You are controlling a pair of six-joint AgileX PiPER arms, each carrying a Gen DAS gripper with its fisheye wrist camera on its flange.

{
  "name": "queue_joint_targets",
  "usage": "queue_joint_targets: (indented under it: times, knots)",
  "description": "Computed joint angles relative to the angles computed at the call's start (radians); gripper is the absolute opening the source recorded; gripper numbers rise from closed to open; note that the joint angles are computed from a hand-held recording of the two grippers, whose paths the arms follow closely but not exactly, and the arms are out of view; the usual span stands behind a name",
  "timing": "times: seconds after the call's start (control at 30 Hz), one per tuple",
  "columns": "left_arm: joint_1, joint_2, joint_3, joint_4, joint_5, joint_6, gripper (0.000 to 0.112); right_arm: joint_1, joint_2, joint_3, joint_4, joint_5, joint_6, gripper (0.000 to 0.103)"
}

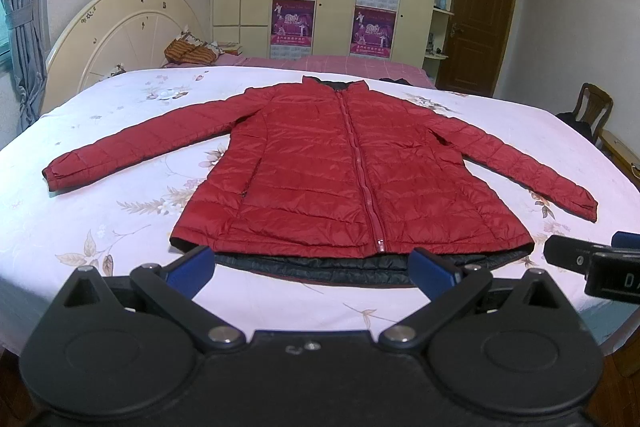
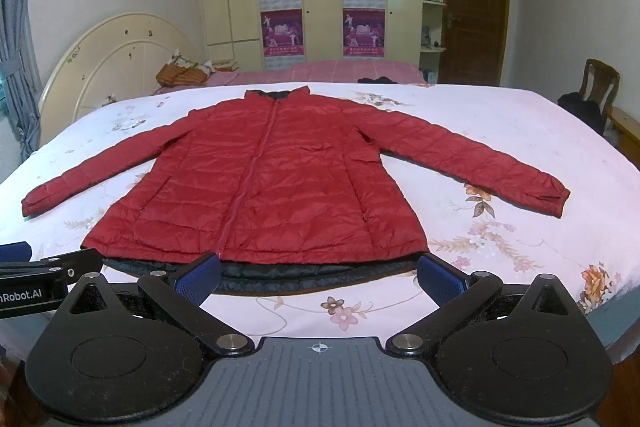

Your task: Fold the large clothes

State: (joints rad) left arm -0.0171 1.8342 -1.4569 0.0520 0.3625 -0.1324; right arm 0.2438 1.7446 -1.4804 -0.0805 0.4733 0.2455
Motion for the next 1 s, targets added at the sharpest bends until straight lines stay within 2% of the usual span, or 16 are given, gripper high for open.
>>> queue_joint_targets:
  times: [1.0]
  knots:
    - [0.006,-0.007,0.002,-0.002,-0.002,-0.004,0.103,-0.008,0.002,-0.012,0.009,0.006,-0.013,0.103]
